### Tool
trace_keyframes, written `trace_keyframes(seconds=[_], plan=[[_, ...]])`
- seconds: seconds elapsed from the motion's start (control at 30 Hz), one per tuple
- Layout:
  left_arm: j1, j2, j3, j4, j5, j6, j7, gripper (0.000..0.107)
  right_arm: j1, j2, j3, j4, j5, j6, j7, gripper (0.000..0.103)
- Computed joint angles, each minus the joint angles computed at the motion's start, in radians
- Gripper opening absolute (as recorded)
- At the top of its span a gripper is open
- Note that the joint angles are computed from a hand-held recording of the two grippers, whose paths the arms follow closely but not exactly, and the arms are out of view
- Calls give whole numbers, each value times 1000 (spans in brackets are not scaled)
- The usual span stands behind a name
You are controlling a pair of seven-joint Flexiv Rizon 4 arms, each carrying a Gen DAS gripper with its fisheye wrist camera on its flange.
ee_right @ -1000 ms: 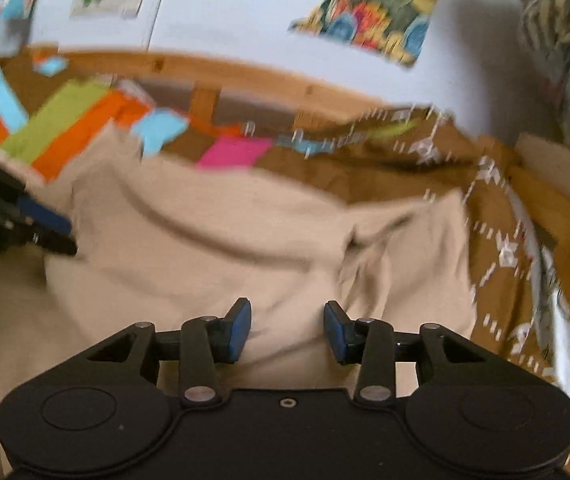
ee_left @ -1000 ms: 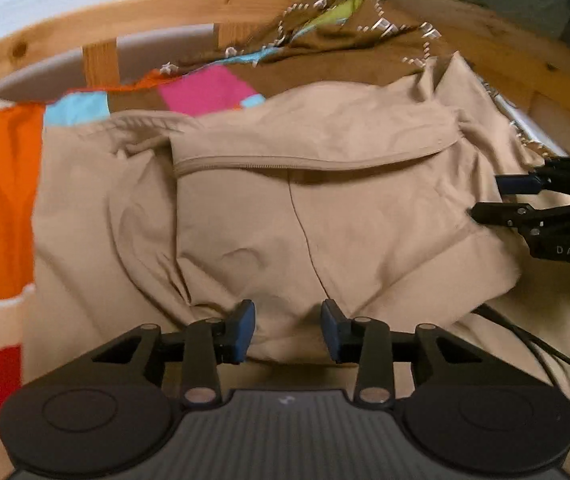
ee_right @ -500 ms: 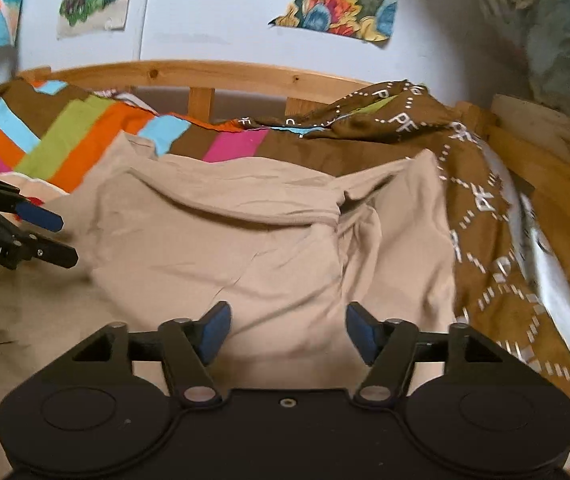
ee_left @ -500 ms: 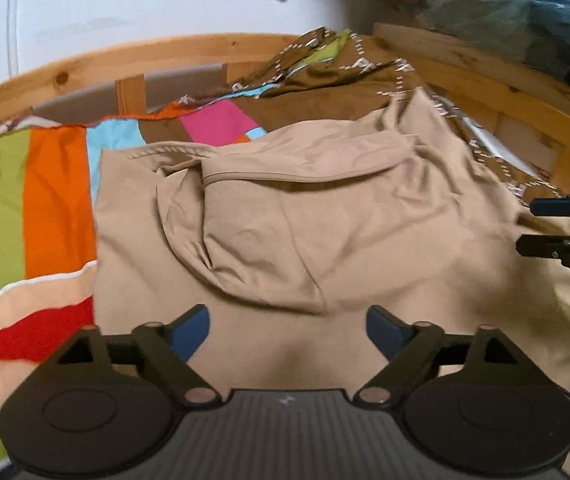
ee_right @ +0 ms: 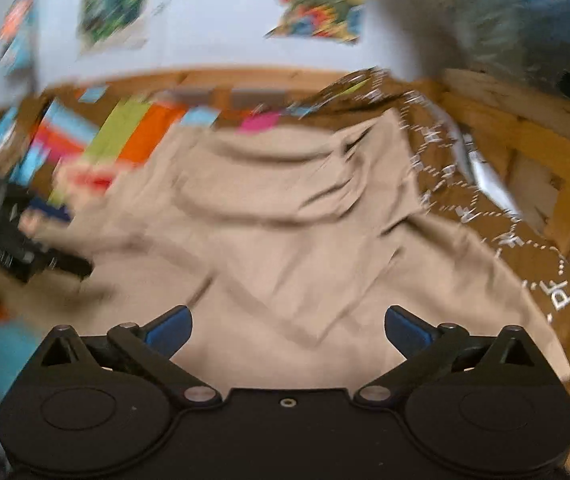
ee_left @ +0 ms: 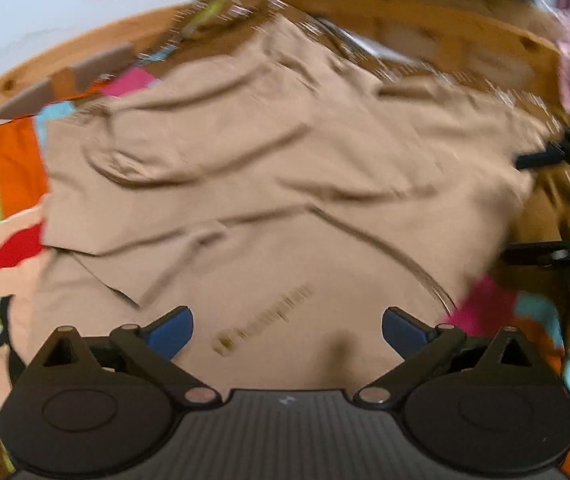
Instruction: Fold large clothes
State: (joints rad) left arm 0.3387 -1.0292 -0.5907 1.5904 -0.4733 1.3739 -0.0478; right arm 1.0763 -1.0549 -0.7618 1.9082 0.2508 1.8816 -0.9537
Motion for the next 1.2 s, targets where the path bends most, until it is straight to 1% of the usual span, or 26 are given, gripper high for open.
trace_keyframes(seconds=[0.07, 0.13, 0.2, 0.23, 0.33, 0.4, 0.47, 0.53, 0.63, 0.73, 0.8, 0.87, 0.97, 1.03, 1.1, 1.2], plan=[[4, 7, 3, 30, 29, 10, 36, 102, 23, 10, -2, 26, -59, -50, -52, 102], [5, 9, 4, 47, 53, 18, 61, 102, 42, -1, -15, 26, -133, -127, -93, 102], [14, 12, -5, 68, 66, 23, 76, 102, 34, -6, -3, 10, -217, -204, -119, 102], [20, 11, -12, 76, 71, 30, 83, 102, 22, -5, 9, 4, -247, -220, -122, 102], [14, 10, -6, 83, 88, 37, 82, 102, 20, -49, -6, -3, -256, -161, -88, 102], [7, 11, 1, 85, 96, 46, 75, 102, 38, -100, -44, -18, -224, -139, -53, 102], [3, 10, 6, 87, 106, 64, 66, 102, 37, -139, -67, -33, -194, -99, -37, 102], [13, 2, -8, 95, 125, 97, 68, 102, 45, -184, -96, -50, -136, -51, -14, 101], [23, -16, -23, 104, 181, 164, 76, 101, 32, -202, -96, -71, -22, 29, 28, 100], [18, -22, -15, 94, 227, 184, 53, 99, 26, -216, -101, -96, 110, 91, 70, 100], [9, -18, -1, 84, 240, 170, 22, 99, 12, -207, -86, -109, 162, 114, 79, 100], [-1, -18, 13, 76, 250, 171, -2, 99, -8, -184, -56, -116, 176, 117, 68, 100], [-2, -11, 20, 76, 269, 154, -19, 97, -13, -175, -44, -119, 182, 113, 36, 100], [14, -9, 7, 88, 290, 146, 6, 97, -4, -176, -49, -117, 187, 105, 18, 100], [18, -15, 4, 103, 320, 186, 33, 97, -8, -162, -39, -112, 170, 94, 0, 100], [14, -25, 11, 106, 350, 219, 31, 96, -71, -64, 63, -78, 50, 63, -82, 101]])
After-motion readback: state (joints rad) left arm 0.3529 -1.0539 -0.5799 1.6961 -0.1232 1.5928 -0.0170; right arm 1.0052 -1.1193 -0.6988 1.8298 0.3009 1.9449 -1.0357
